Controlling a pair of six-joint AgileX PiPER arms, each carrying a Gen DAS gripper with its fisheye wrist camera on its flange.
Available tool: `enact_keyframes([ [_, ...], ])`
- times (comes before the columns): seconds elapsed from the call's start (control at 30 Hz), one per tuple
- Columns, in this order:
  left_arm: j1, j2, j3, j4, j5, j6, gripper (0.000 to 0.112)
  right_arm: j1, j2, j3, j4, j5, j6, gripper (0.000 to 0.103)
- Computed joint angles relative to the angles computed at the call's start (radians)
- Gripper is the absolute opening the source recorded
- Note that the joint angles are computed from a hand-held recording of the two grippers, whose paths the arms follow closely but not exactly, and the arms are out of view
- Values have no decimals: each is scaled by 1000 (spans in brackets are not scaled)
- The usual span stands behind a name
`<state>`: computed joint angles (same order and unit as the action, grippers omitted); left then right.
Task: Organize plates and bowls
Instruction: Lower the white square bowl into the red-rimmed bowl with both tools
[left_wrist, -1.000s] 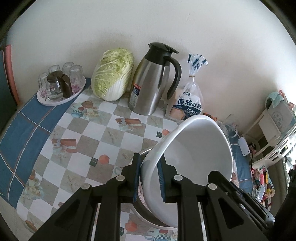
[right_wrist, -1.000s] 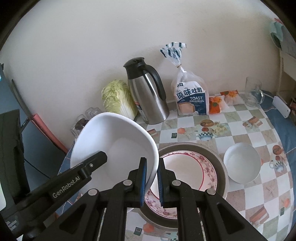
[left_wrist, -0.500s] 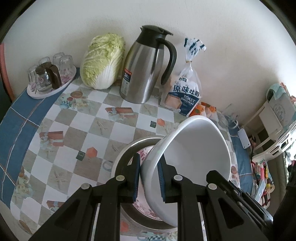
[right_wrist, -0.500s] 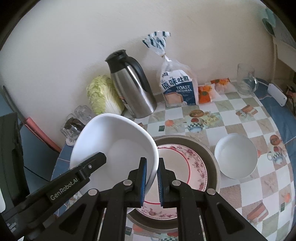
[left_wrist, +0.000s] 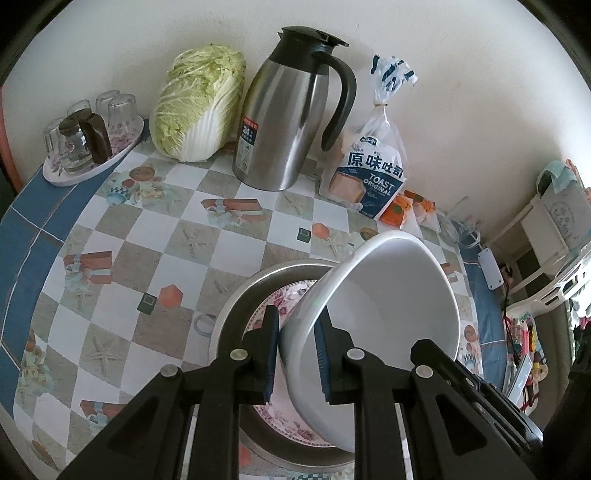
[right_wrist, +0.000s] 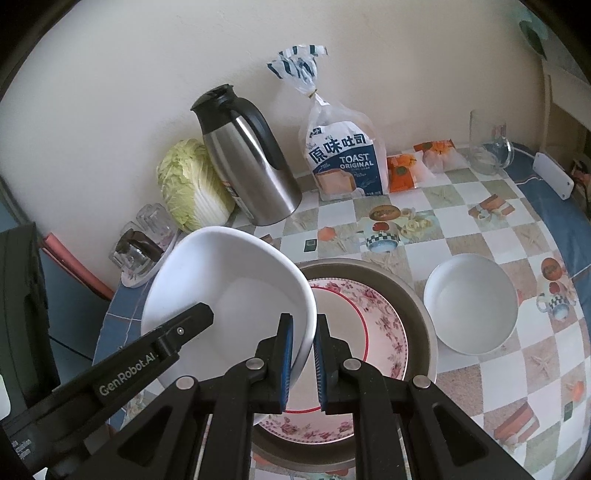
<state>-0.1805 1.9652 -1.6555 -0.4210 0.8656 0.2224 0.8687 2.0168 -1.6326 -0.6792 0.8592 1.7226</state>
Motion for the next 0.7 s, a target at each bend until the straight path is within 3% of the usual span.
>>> enact_keyframes([
  [0.43,-26,52,-41,18,33,-11,19,-34,-18,80,16,-65,37,12],
  [0.7,-53,78,-65,66,59,-39,19,-45,-17,89,36,-62,32,12],
])
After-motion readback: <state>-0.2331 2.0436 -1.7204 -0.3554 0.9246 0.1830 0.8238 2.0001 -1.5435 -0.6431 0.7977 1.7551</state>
